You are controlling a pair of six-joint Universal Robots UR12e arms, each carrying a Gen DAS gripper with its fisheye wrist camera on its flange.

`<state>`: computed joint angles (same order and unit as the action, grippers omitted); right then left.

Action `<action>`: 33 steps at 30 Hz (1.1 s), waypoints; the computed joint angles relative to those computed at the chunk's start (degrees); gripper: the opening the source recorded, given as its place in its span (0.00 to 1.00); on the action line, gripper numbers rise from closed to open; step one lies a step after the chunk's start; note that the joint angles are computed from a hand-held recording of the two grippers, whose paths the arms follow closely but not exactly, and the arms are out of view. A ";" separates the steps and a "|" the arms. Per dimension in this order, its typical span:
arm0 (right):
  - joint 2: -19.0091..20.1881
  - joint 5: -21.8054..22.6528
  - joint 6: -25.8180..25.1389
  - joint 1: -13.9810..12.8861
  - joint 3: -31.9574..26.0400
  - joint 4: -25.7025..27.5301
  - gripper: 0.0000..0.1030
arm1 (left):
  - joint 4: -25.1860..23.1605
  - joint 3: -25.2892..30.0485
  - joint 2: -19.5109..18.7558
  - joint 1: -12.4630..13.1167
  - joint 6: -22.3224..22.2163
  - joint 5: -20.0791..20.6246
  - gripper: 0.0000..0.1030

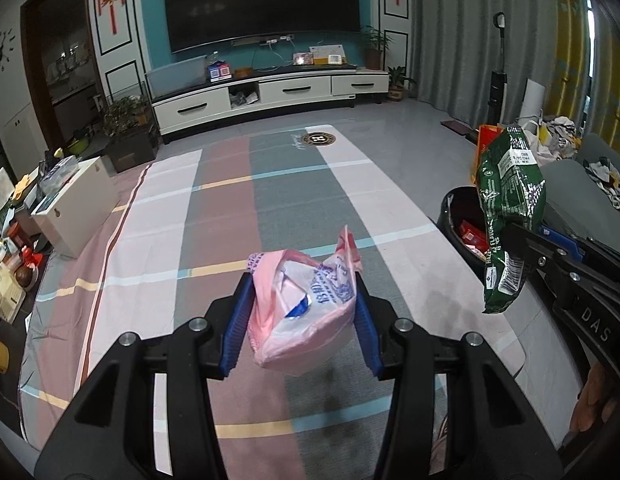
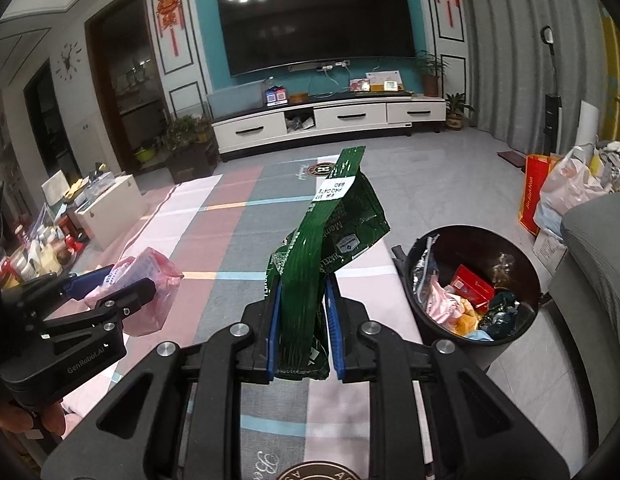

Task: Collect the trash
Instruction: 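Carry both bags toward the black bin, lifting them above its rim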

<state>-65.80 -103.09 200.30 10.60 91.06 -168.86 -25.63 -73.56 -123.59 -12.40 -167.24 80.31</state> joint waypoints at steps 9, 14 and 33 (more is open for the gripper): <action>-1.16 -0.41 2.30 -1.32 2.29 -1.97 0.21 | -0.85 1.75 -0.96 -1.37 2.18 -0.44 0.47; -1.70 -0.78 3.50 -1.94 3.42 -2.89 0.21 | -1.62 3.02 -1.64 -2.16 3.30 -0.96 0.47; -3.62 -2.96 8.88 -4.30 7.49 -4.94 0.21 | -3.87 8.24 -4.68 -4.98 7.36 -3.46 0.47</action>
<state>-69.43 -106.04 209.18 6.30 98.55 -173.80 -29.50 -65.32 -128.26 -17.37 -159.88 76.85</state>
